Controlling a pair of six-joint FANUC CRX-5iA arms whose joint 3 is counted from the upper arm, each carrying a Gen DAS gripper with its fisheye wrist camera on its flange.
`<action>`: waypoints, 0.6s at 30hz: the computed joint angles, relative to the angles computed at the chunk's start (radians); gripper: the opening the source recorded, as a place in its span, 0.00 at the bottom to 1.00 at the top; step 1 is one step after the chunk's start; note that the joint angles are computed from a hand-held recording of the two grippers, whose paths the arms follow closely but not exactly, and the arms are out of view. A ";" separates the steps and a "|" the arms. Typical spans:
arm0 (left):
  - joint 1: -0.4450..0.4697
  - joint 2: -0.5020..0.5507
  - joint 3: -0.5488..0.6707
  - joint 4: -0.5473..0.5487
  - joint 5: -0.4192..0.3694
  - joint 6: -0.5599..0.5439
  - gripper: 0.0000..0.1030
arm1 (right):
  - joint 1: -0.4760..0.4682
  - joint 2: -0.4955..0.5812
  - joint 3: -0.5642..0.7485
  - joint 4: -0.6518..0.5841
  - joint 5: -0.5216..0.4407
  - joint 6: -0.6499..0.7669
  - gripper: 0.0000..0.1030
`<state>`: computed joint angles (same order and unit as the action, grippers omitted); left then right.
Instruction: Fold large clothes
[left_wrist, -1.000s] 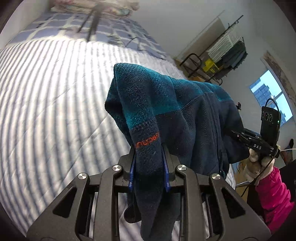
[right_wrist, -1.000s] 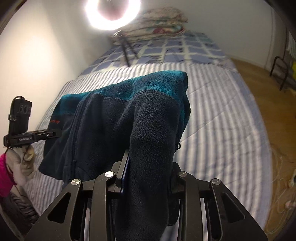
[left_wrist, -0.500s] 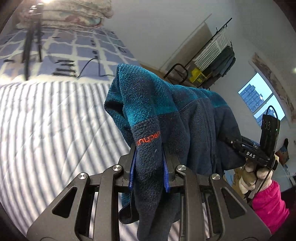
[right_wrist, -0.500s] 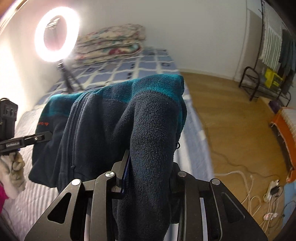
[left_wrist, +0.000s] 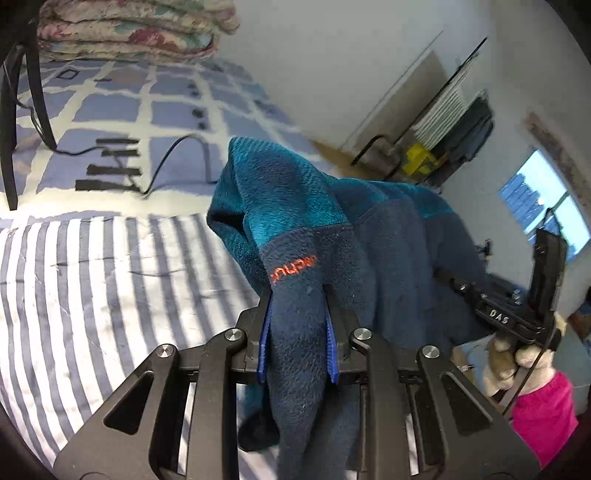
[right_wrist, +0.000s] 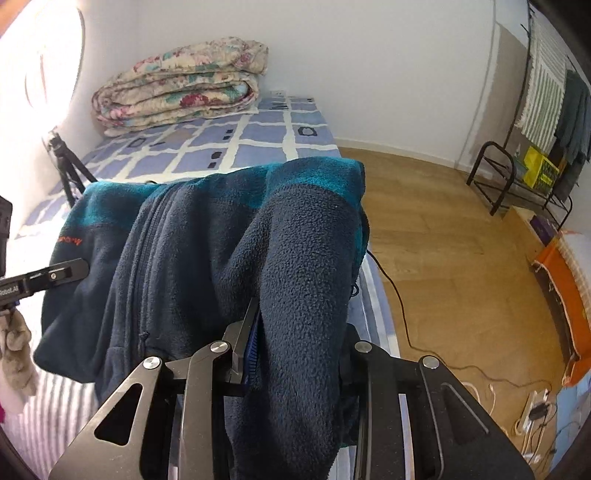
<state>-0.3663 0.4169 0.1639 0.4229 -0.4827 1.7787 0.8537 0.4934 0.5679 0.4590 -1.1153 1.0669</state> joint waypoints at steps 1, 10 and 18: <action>0.004 0.027 0.051 -0.073 -0.054 0.060 0.22 | -0.004 0.028 0.021 0.013 -0.032 0.014 0.27; 0.012 0.034 0.040 -0.136 -0.058 0.108 0.47 | -0.067 -0.010 -0.056 -0.017 0.022 -0.081 0.56; 0.008 -0.052 0.000 -0.211 -0.093 0.198 0.47 | -0.049 -0.031 -0.096 0.088 -0.009 -0.176 0.56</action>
<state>-0.3583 0.3647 0.1640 0.2115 -0.5756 1.9762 0.8045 0.4624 0.4722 0.5469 -1.1247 0.8908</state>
